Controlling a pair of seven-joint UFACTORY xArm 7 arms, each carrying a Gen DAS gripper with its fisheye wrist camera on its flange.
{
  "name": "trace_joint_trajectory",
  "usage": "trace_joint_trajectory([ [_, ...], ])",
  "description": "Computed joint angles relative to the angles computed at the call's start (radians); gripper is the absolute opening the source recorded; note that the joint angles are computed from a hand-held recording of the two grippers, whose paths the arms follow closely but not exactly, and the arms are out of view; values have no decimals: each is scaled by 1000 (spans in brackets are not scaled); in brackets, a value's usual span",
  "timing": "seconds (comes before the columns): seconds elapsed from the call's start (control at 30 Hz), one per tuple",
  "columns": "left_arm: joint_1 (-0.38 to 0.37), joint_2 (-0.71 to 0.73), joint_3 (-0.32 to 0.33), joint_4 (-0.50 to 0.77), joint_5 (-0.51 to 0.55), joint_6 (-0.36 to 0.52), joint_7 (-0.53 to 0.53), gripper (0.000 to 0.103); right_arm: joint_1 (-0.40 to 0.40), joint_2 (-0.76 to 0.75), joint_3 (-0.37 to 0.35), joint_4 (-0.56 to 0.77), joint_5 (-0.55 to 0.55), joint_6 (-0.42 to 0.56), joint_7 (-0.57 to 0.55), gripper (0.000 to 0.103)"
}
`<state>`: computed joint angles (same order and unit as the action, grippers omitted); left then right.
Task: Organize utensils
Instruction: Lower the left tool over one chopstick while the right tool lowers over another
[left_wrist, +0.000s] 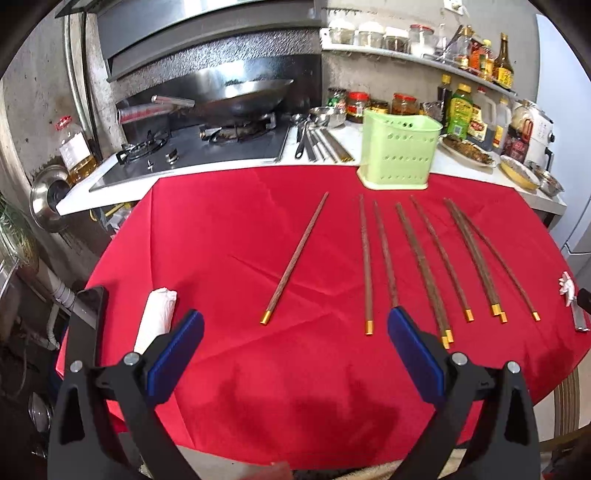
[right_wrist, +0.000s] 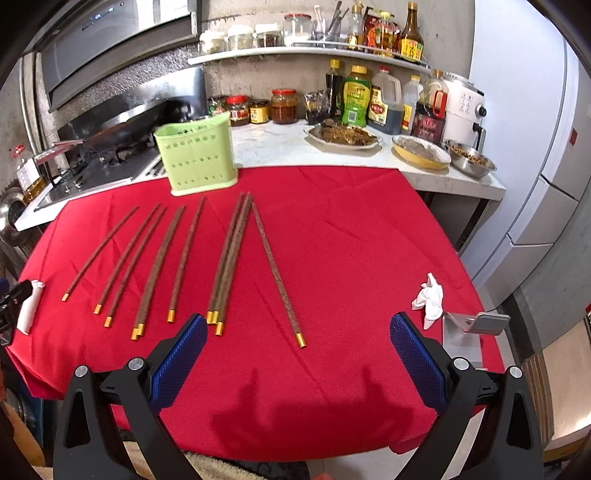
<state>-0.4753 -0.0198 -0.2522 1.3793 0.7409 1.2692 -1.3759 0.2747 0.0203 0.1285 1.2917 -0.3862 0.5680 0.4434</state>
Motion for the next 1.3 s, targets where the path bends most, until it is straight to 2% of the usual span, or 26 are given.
trace_joint_trajectory([
  [0.13, 24, -9, 21, -67, -13, -53, 1, 97, -9, 35, -12, -30, 25, -109, -41, 97],
  [0.2, 44, -25, 32, -114, -31, -111, -4, 97, -6, 54, -18, -20, 14, -99, -31, 97],
  [0.33, 77, -33, 40, -162, -45, -185, -4, 96, -18, 89, -15, -19, 144, -133, -126, 97],
  [0.4, 90, -31, 44, -177, -52, -218, 10, 93, -7, 106, -25, -9, 124, -131, -121, 97],
  [0.53, 112, -22, 54, -197, -77, -281, 36, 80, 8, 133, -37, -10, 78, -166, -124, 97],
  [0.67, 132, -20, 68, -222, -118, -344, 75, 60, 7, 158, -33, 4, 119, -160, -185, 95],
  [0.7, 136, -18, 69, -225, -125, -351, 81, 58, 6, 164, -33, 8, 131, -161, -198, 93],
  [0.77, 143, -15, 72, -229, -134, -360, 89, 43, 4, 175, -35, 19, 150, -162, -217, 92],
  [0.83, 150, -17, 76, -241, -137, -386, 102, 38, 7, 186, -40, 30, 155, -158, -228, 90],
  [0.87, 152, -17, 76, -242, -136, -390, 105, 36, 9, 194, -43, 39, 153, -154, -230, 87],
  [0.9, 154, -10, 76, -235, -135, -385, 114, 34, 9, 204, -45, 52, 159, -143, -235, 76],
  [0.93, 154, -8, 75, -233, -131, -380, 113, 34, 5, 212, -43, 60, 173, -136, -244, 73],
  [1.17, 141, 26, 74, -182, -127, -308, 134, 34, -4, 240, -40, 83, 218, -120, -307, 71],
  [1.23, 134, 32, 76, -172, -130, -291, 137, 34, -5, 252, -37, 94, 230, -107, -330, 63],
  [1.3, 131, 31, 80, -172, -135, -289, 135, 34, -6, 261, -34, 101, 245, -99, -351, 51],
])
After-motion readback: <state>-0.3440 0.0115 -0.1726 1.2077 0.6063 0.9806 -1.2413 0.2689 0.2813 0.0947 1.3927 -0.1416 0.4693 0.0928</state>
